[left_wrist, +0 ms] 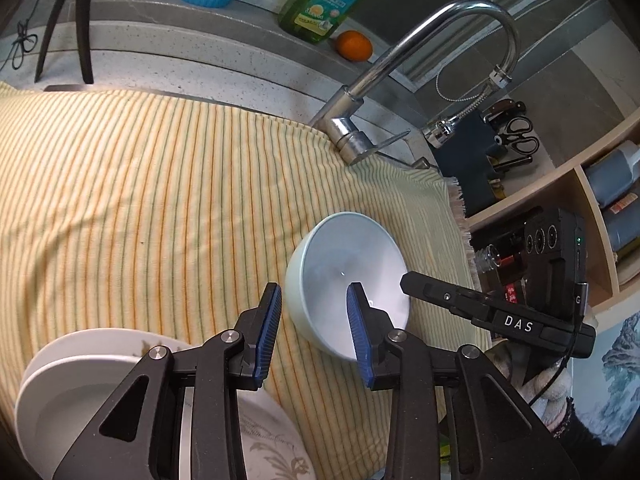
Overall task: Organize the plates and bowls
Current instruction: 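Grip the white ceramic bowl rim with the left tool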
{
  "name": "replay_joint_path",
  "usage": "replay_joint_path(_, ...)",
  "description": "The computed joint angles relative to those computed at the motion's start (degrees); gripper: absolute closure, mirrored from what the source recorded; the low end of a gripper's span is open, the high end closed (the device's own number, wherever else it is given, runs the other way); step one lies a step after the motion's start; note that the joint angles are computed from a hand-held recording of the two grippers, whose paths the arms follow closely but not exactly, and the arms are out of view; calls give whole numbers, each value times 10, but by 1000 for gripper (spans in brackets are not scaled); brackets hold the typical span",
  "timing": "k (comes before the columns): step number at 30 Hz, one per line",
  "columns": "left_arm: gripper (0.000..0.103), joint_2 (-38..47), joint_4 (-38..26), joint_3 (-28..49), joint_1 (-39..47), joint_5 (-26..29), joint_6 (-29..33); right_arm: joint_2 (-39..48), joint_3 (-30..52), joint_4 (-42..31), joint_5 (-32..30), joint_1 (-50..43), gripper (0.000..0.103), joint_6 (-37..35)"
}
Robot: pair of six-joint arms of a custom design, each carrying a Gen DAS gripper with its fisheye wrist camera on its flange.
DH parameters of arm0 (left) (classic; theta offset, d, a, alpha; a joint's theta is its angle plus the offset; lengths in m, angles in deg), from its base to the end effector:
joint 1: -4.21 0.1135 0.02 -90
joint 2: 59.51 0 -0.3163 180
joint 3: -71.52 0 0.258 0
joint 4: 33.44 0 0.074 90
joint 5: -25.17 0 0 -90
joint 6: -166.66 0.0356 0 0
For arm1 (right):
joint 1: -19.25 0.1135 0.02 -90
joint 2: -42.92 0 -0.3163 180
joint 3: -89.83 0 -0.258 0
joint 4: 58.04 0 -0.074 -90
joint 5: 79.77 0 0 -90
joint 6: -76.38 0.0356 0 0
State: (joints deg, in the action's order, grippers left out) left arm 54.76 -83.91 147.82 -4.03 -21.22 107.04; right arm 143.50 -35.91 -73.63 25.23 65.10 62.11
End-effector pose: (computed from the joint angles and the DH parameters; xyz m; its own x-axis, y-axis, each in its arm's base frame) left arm 0.3489 -0.0753 0.1434 -0.7916 0.4846 -0.3722 0.6059 0.5434 -0.5810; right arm 0.2207 0.2141 0.1422 -0.7409 0.5808 -0.3373 0.4456 0.8009 0.4000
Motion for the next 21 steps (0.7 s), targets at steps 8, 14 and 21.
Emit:
replay_joint_path(8,79,12,32,-13,-20,-9,-32,10,-13,35,-33,-20,84,-25)
replay_joint_path(14,81,11,51,-20,-27,-16,-48,16,-21,57,-48,-27,90,-34)
replay_joint_path(21,81,-17,70,-39,-23,-13,-65,4,-17,48,-45,-23,90,-40)
